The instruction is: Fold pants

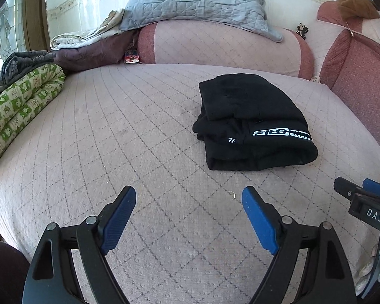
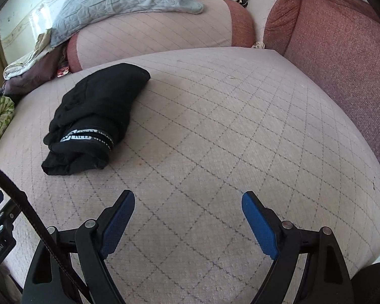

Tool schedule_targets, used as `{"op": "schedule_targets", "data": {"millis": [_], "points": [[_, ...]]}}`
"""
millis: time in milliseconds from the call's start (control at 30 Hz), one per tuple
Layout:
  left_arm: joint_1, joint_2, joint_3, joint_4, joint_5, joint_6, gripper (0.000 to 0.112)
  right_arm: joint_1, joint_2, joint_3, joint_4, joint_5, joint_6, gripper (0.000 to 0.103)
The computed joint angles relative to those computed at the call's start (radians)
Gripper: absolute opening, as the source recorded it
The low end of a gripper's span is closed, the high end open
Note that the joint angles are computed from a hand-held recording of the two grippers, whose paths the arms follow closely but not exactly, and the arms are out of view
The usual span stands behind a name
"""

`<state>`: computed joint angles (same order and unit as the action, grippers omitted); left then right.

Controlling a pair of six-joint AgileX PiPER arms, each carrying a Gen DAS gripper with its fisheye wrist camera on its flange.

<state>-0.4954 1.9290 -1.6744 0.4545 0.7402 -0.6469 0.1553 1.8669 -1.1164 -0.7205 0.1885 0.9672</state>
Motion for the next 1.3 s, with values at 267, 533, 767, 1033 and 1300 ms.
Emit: {"op": "schedule_targets", "data": {"millis": [267, 533, 767, 1033, 1300], "points": [[0.004, 0.0, 0.009, -0.018, -0.003, 0.019, 0.085, 0.029, -0.001, 0.004, -0.201, 0.03, 0.177, 0.09], [0.006, 0.004, 0.01, -0.035, -0.003, 0.032, 0.085, 0.046, -0.004, 0.011, -0.292, 0.062, 0.266, 0.09], [0.011, 0.006, 0.018, -0.045, -0.007, 0.045, 0.085, 0.058, -0.005, 0.016, -0.348, 0.081, 0.319, 0.09], [0.014, 0.009, 0.016, -0.049, -0.003, 0.06, 0.085, 0.065, -0.017, 0.038, -0.367, 0.065, 0.35, 0.09], [0.019, 0.007, 0.019, -0.054, 0.0, 0.068, 0.085, 0.082, -0.038, 0.084, -0.584, 0.022, 0.576, 0.09]]}}
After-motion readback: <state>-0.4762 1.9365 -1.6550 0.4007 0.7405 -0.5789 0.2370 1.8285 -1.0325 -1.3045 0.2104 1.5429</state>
